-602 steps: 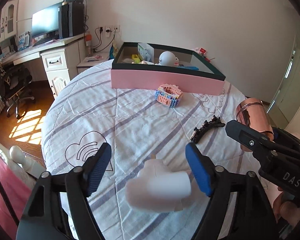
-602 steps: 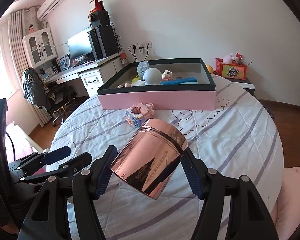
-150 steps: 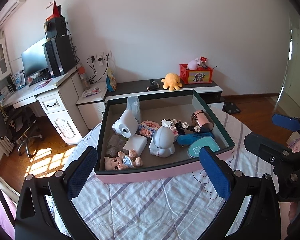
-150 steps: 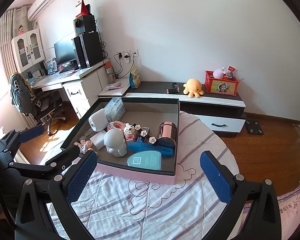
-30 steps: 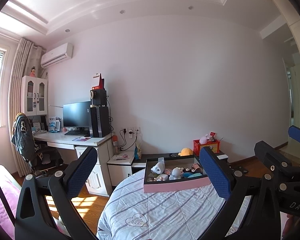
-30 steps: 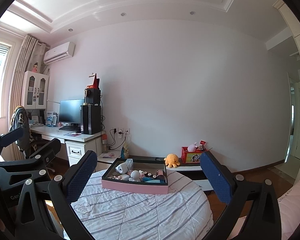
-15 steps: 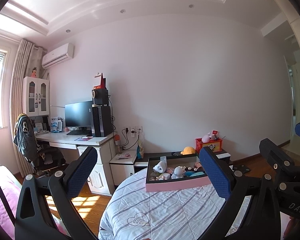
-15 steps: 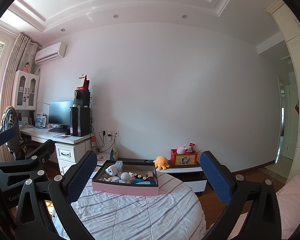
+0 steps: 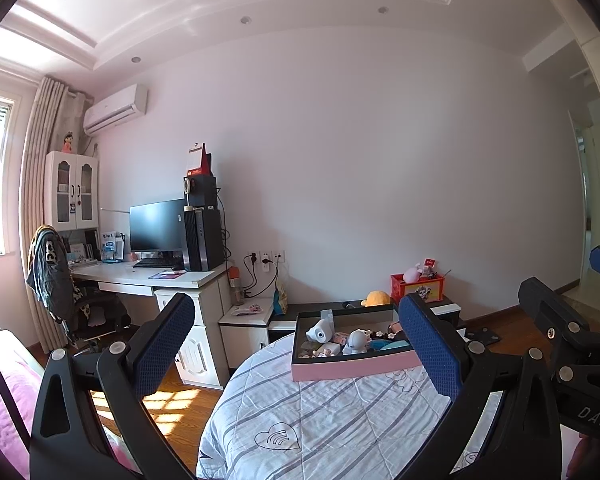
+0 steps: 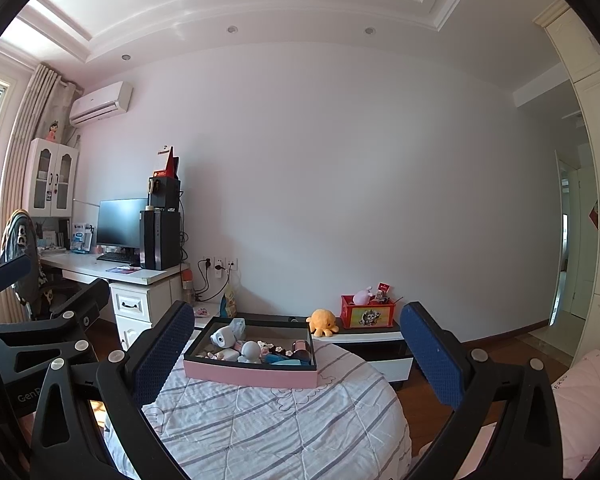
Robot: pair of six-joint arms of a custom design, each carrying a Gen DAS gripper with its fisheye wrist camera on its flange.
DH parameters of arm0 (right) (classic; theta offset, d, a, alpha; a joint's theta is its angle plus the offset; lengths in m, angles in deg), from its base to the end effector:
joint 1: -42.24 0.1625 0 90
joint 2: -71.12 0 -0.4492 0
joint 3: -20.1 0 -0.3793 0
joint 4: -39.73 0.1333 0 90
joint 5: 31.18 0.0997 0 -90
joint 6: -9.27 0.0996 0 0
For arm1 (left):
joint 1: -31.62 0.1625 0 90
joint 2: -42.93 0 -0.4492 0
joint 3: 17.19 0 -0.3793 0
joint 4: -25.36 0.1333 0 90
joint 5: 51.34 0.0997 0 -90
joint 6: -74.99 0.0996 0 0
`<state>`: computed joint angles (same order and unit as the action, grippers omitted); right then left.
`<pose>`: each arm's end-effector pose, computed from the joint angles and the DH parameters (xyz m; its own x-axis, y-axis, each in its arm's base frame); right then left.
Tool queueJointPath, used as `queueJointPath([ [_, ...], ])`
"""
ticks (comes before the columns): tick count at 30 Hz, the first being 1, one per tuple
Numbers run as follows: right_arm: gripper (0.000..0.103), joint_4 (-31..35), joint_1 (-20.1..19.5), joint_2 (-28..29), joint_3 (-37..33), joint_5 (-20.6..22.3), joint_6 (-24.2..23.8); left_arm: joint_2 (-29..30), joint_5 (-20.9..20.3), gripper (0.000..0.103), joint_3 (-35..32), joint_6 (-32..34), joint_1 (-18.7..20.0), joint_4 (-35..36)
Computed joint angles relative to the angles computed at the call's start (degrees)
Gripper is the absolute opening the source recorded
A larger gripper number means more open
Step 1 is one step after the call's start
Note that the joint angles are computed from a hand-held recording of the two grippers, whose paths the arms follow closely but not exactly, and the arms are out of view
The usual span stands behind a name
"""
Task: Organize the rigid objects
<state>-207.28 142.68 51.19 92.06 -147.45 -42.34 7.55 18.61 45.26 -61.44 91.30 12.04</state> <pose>0.2175 -0.6881 0.1360 -0.6325 0.3595 0.6861 -0.7229 0.0444 -0.6896 -0.2448 -0.7502 0.1309 -0.6266 0.2767 -0.7285 0.7617 0.0199 -0.6476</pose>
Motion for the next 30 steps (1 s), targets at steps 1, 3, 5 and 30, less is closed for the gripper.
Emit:
queueJointPath([
  [1,0.103,0.1,0.0,0.0,-0.1,-0.1,0.0,0.0,0.0,0.103,0.0,-0.1,0.0,0.0],
  [3,0.103,0.2,0.0,0.0,-0.2,-0.1,0.0,0.0,0.0,0.103,0.0,-0.1,0.0,0.1],
  [5,0.103,0.3,0.0,0.0,-0.2,-0.2,0.0,0.1,0.1,0.103,0.1,-0.1,0.2,0.0],
  [30,0.103,0.4,0.0,0.0,0.0,-0.3,0.0,-0.4,0.6,0.103,1.0,0.2,0.6,-0.9],
])
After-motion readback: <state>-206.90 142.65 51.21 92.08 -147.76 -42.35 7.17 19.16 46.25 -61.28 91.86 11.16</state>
